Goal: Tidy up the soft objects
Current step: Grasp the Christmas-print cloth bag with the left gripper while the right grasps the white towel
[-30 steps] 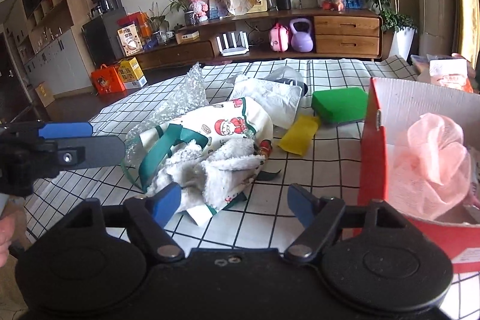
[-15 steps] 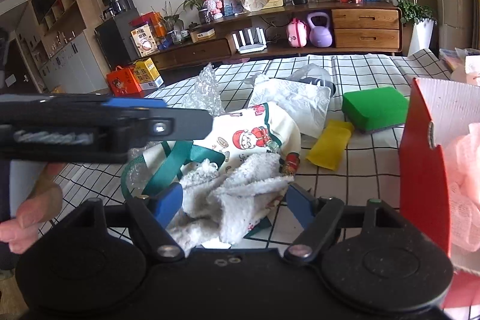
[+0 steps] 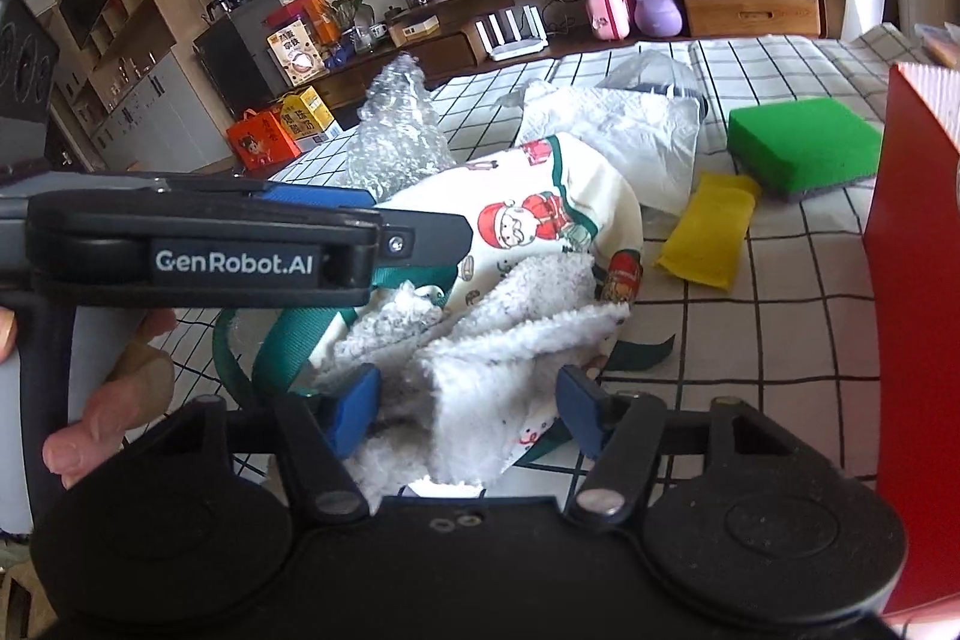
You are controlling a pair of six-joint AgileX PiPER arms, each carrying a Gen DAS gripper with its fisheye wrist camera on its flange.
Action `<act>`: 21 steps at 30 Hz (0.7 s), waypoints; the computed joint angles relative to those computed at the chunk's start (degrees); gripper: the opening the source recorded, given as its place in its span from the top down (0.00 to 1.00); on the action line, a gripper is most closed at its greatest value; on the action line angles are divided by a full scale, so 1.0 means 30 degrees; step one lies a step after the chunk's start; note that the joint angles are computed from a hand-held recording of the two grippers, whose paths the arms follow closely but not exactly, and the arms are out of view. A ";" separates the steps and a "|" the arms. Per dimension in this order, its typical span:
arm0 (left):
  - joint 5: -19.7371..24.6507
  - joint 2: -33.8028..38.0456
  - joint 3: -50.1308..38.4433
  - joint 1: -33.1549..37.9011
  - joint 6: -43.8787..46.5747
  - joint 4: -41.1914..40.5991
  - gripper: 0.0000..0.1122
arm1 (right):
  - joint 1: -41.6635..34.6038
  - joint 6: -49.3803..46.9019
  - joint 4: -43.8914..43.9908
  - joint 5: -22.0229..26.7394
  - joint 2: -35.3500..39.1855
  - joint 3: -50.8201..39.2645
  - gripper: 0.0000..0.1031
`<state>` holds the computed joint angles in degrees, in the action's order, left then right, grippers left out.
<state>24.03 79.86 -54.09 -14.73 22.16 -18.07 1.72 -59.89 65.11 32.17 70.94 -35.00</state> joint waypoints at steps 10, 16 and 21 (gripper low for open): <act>-0.1563 -0.0747 0.1276 -0.1962 -0.8951 1.0087 0.84 | 0.0162 0.0318 0.0197 -0.0350 -0.0339 0.0434 0.81; -0.1925 -0.1426 0.2103 -0.2849 -1.2141 1.3576 0.89 | -0.0449 0.0744 -0.0374 -0.0455 -0.1610 0.0995 0.93; -0.1885 -0.2126 0.2362 -0.3090 -1.1780 1.2649 0.91 | -0.1217 0.2230 -0.2308 -0.0494 -0.3805 0.1546 0.94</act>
